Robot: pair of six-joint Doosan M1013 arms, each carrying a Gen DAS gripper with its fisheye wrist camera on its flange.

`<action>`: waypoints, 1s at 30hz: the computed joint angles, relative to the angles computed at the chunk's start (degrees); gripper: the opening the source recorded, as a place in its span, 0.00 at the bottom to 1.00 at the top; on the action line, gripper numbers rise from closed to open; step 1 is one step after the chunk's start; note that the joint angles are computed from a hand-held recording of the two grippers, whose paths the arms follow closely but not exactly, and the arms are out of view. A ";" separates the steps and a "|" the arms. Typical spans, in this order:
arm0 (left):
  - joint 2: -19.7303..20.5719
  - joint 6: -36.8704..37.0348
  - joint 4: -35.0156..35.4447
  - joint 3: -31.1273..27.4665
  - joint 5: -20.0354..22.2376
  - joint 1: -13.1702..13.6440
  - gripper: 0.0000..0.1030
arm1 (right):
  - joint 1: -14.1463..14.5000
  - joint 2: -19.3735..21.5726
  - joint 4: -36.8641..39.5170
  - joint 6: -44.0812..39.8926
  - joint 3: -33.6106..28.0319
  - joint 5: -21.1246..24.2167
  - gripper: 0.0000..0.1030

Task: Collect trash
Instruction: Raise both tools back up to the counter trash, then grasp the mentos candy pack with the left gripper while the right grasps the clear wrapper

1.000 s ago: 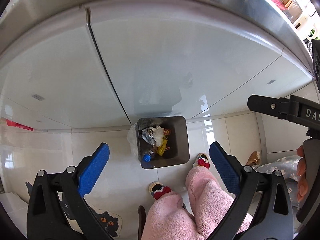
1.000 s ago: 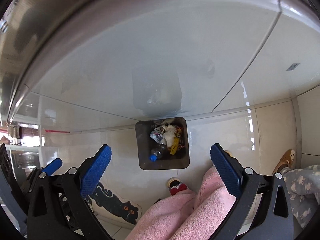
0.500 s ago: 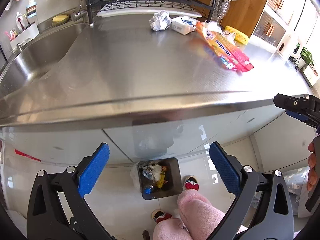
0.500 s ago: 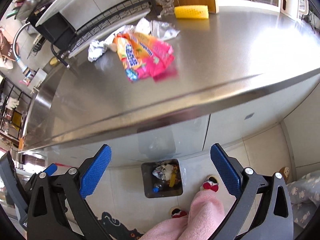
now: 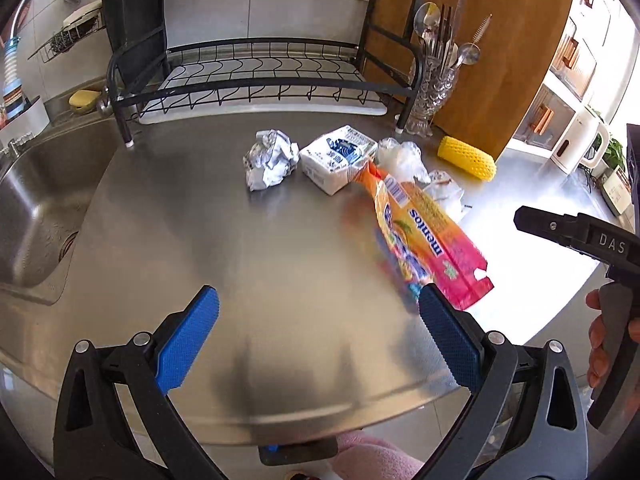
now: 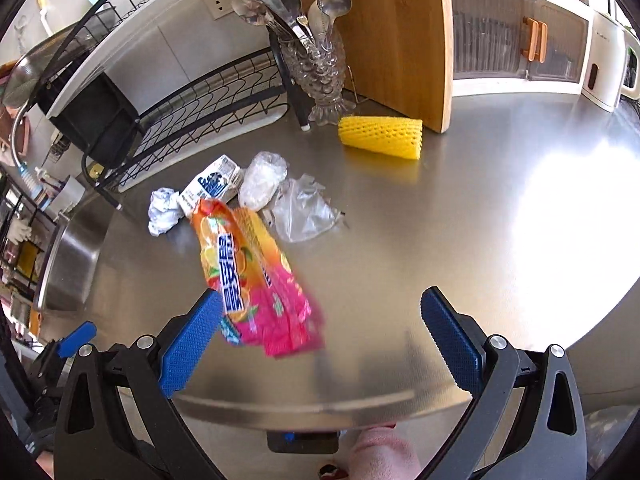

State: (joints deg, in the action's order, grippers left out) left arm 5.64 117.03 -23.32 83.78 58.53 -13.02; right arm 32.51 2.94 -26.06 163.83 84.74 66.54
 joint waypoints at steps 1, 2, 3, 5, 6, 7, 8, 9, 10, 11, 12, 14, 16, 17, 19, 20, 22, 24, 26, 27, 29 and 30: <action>0.47 -0.34 0.26 -0.62 -0.30 -0.44 0.91 | -0.74 0.26 0.37 -0.93 -0.28 -0.49 0.97; 1.00 -0.81 0.71 -1.30 -0.49 -0.97 0.91 | -1.55 0.41 1.22 -1.95 -0.40 -1.39 0.97; 1.53 -1.11 0.93 -1.96 -0.45 -1.39 0.90 | -2.47 0.47 2.44 -3.13 -0.36 -2.89 0.97; 2.69 -1.47 1.22 -3.30 0.27 -2.17 0.84 | -3.91 0.79 4.43 -4.88 -0.54 -4.88 0.90; 3.34 -1.56 1.38 -4.04 0.91 -2.60 0.79 | -4.75 1.10 6.10 -6.43 -0.73 -5.64 0.80; 3.85 -1.65 1.54 -4.56 1.34 -2.95 0.77 | -5.53 1.53 7.81 -8.23 -1.09 -5.85 0.69; 4.40 -1.91 1.78 -5.10 1.84 -3.30 0.72 | -6.08 2.00 9.15 -9.76 -1.45 -5.73 0.65; 4.90 -2.11 2.02 -5.59 2.29 -3.62 0.70 | -6.63 2.43 10.52 -11.13 -1.70 -5.86 0.60; 5.26 -2.16 1.96 -5.88 2.62 -3.79 0.70 | -7.01 2.71 11.82 -12.16 -1.79 -6.31 0.54; 5.61 -2.13 1.81 -6.16 2.88 -3.98 0.69 | -7.49 2.89 13.36 -13.29 -1.75 -7.02 0.52; 5.95 -1.99 1.70 -6.44 3.09 -4.19 0.68 | -7.89 3.06 14.70 -14.23 -1.71 -7.67 0.51; 6.77 -1.95 2.01 -7.13 3.62 -4.69 0.65 | -8.40 3.64 16.25 -16.05 -1.99 -7.70 0.50; 7.40 -1.90 2.18 -7.48 4.08 -5.06 0.60 | -9.06 4.15 18.02 -17.89 -2.08 -7.51 0.44; 7.83 -2.06 2.44 -7.78 4.46 -5.30 0.59 | -9.32 4.34 18.58 -18.54 -2.06 -7.26 0.41; 8.70 -2.52 2.74 -8.41 5.40 -5.67 0.55 | -9.79 4.68 19.11 -19.61 -2.13 -6.47 0.36; 9.17 -2.88 2.88 -8.77 5.92 -5.81 0.54 | -9.99 4.74 19.28 -20.02 -2.08 -6.22 0.35; 9.90 -3.48 3.19 -9.26 6.81 -6.07 0.42 | -10.53 4.66 19.91 -20.80 -1.72 -6.34 0.33; 10.53 -4.02 3.54 -9.79 7.61 -6.24 0.27 | -10.86 4.62 19.96 -21.48 -1.68 -6.36 0.31; 10.78 -4.30 4.10 -9.97 7.89 -6.49 0.14 | -11.03 4.57 20.02 -22.59 -1.73 -6.30 0.27; 10.79 -4.34 4.08 -9.94 7.90 -6.56 0.11 | -11.07 4.57 20.10 -23.26 -1.76 -6.32 0.24; 10.81 -4.57 3.98 -9.91 8.06 -6.54 0.08 | -11.14 4.57 20.39 -24.40 -1.79 -6.28 0.16; 10.81 -4.72 3.88 -9.95 8.26 -6.47 0.01 | -11.16 4.55 20.55 -24.56 -1.78 -6.43 0.15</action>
